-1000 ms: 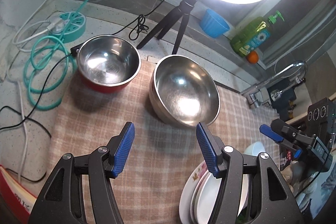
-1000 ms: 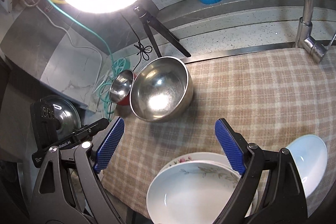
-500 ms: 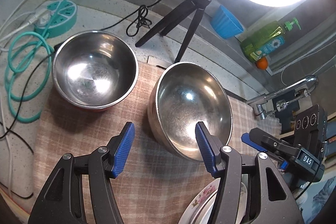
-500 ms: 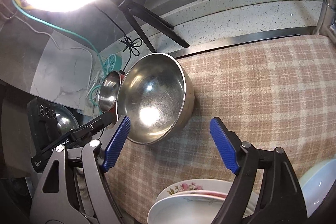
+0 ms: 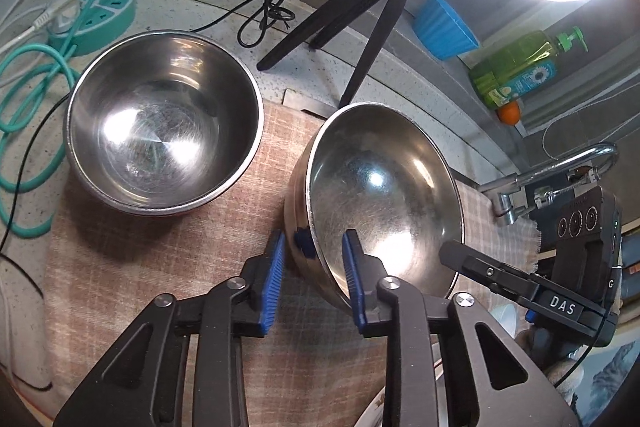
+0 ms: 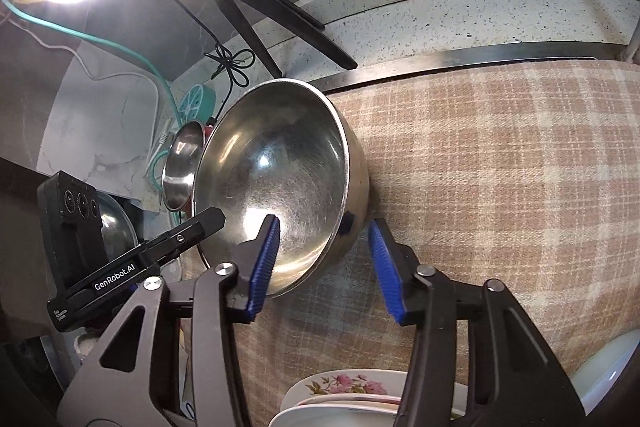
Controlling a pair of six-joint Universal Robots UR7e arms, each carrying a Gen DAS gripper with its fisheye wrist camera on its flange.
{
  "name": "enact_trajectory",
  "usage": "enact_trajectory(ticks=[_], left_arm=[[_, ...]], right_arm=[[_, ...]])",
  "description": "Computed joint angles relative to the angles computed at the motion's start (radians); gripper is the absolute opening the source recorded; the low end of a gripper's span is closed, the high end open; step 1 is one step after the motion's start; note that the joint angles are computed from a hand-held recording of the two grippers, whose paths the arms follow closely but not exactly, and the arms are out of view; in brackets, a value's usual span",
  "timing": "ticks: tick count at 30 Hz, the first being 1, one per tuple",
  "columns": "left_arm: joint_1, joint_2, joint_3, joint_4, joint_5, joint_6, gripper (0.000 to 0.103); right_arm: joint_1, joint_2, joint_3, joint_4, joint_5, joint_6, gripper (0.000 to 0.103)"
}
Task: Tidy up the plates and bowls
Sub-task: 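Lift the large steel bowl upright with both tools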
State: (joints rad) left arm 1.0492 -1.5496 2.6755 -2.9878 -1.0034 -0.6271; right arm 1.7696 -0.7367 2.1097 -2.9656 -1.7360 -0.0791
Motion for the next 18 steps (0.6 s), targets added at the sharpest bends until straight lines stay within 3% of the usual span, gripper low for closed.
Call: enact_trajectory(ticks=[5, 12, 18], left_arm=[[0.008, 0.014, -0.007, -0.004, -0.002, 0.017, 0.022], [-0.004, 0.014, -0.006, 0.006, 0.011, 0.011, 0.022], [-0.03, -0.036, 0.023, 0.032, 0.021, -0.019, 0.022]], right_arm=[[0.014, 0.007, -0.005, -0.005, -0.044, -0.005, 0.025], [0.037, 0.011, -0.007, -0.008, -0.094, -0.005, 0.023], [0.047, 0.0, 0.005, 0.006, -0.089, -0.007, 0.023]])
